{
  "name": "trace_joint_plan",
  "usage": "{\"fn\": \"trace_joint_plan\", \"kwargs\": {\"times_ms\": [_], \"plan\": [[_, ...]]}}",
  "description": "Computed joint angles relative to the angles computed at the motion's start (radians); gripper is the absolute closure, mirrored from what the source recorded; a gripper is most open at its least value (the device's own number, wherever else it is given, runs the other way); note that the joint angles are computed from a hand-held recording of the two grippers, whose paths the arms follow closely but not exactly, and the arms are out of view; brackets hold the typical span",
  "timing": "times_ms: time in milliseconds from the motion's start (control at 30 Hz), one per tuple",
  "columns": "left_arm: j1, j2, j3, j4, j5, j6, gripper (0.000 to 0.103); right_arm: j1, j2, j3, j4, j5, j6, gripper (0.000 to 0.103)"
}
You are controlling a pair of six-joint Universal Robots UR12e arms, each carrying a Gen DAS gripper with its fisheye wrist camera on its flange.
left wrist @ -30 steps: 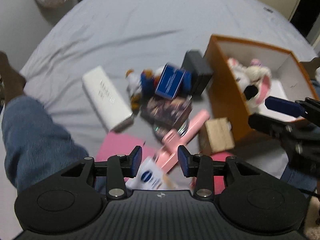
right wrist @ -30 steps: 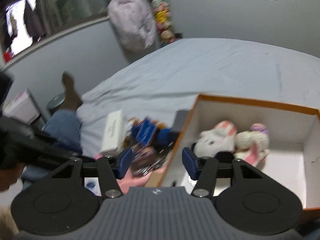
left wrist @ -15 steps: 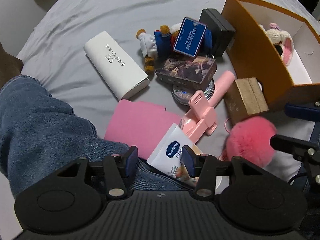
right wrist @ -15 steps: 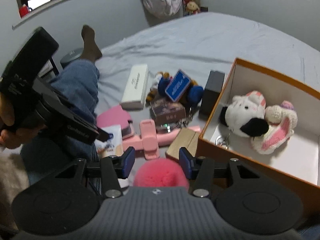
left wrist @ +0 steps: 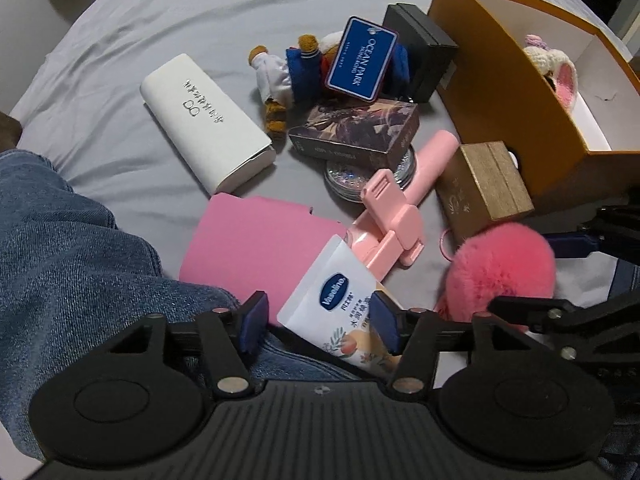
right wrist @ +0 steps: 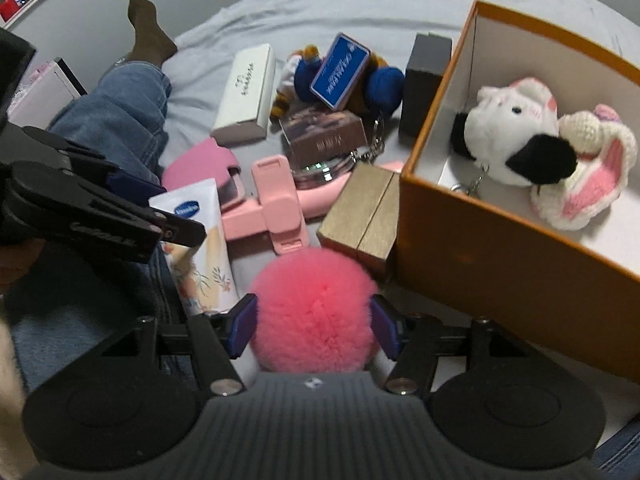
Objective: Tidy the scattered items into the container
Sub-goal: 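Move both tools back to the pile toward the Vaseline tube and pink pompom, then grasp the Vaseline tube with the left gripper while the right gripper grasps the pink pompom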
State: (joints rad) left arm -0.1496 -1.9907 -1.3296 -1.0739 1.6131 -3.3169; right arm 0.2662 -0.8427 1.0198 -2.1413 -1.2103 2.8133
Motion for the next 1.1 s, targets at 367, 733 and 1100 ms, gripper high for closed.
{"fn": "trace_joint_plan", "kwargs": {"times_ms": [367,733,1100], "plan": [[0.010,0.021,0.001,0.032,-0.119,0.069,0.075,-0.013,0.002,-0.006,0.035,0.024,0.055,0.048],[-0.004,0.005,0.014,-0.001,-0.186,0.092,0.088,-0.012,0.026,-0.031,0.079,0.042,0.041,0.043],[-0.011,0.010,0.011,0.027,-0.178,0.094,0.093,-0.019,0.015,-0.013,0.058,0.078,0.028,0.060]]}}
